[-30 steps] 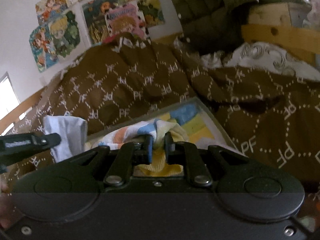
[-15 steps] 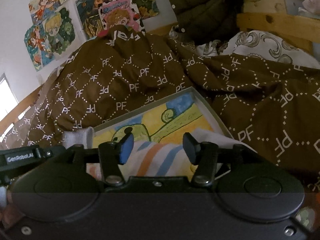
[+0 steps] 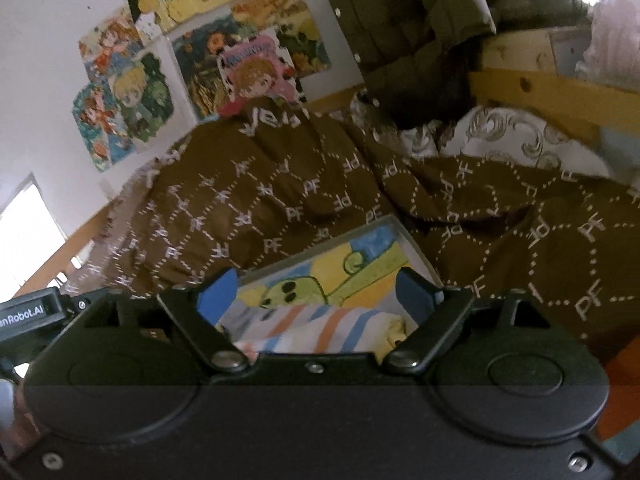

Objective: Organize soft objects
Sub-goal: 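Lower both held cloths into the tray and open both grippers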

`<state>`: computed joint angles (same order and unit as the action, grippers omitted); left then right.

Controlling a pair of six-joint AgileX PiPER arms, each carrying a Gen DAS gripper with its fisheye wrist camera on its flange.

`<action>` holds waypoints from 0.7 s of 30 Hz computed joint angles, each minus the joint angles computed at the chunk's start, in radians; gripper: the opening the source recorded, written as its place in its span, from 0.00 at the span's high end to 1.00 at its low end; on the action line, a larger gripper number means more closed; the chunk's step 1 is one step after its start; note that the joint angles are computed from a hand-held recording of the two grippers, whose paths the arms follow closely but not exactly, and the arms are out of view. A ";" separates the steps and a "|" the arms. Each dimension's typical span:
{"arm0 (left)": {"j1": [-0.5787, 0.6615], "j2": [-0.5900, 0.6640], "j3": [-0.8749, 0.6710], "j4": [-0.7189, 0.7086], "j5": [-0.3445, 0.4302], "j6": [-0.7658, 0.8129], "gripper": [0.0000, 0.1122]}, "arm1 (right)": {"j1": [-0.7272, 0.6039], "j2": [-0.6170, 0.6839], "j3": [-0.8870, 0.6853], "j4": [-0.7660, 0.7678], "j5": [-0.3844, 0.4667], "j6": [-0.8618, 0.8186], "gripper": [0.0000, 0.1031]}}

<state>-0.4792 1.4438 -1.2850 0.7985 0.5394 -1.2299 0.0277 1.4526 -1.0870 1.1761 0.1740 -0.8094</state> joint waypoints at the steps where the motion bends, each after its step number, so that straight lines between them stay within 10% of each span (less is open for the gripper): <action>1: -0.011 -0.027 0.016 0.006 0.012 -0.013 0.31 | 0.003 -0.034 0.013 -0.060 0.001 0.056 0.14; 10: -0.193 -0.250 0.129 0.168 0.181 -0.147 0.13 | 0.034 -0.351 0.139 -0.716 0.044 0.648 0.01; 21: -0.563 -0.446 0.286 0.339 0.469 -0.318 0.09 | 0.098 -0.655 0.251 -1.112 0.138 1.082 0.01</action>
<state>-1.0418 0.9981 -0.9992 1.1374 1.0084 -1.5479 0.1261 0.7976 -0.8356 0.0637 0.3125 0.2726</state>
